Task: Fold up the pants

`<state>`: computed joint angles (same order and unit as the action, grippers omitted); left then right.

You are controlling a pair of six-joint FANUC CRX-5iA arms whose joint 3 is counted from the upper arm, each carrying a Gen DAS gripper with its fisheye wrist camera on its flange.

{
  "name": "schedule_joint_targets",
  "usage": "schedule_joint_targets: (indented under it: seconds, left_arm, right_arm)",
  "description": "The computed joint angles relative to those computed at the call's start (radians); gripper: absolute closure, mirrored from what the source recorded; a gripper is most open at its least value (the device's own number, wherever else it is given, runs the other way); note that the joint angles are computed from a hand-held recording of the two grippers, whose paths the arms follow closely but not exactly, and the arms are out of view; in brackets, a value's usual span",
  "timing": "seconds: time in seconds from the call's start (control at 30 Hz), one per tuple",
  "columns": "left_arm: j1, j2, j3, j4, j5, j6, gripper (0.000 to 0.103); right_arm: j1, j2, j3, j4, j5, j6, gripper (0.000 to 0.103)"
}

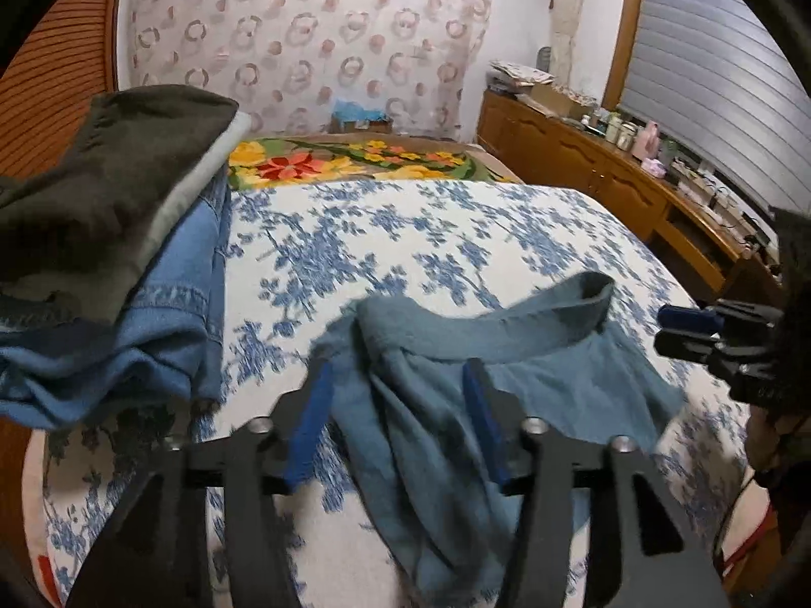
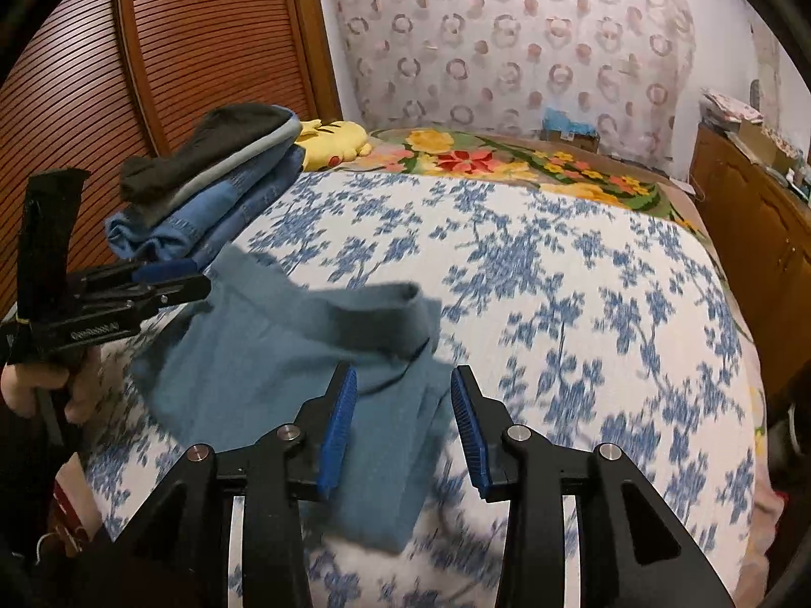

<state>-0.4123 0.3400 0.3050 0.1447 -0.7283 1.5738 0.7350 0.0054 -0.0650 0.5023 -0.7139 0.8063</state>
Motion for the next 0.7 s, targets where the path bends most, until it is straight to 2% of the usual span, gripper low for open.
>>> schedule_joint_targets:
  seconds: [0.27,0.47,0.63,0.7]
  left_arm:
    - [-0.014,-0.104,-0.154,0.024,0.05,-0.038,0.037]
    - [-0.012,-0.166,-0.276,0.115,0.103,-0.122,0.037]
    - [-0.001,-0.157,-0.298,0.168,0.089,-0.161,0.061]
    - [-0.002,-0.154,-0.297,0.178,0.086,-0.173,0.064]
  right_arm:
    - [0.04,-0.056,-0.073,0.019,-0.013,-0.048,0.063]
    - [0.059,-0.082,-0.105,0.016,-0.012,-0.069,0.063]
    - [0.06,-0.076,-0.101,-0.003,-0.026,-0.062,0.063]
    - [0.06,-0.066,-0.093,-0.005,-0.035,-0.054,0.063]
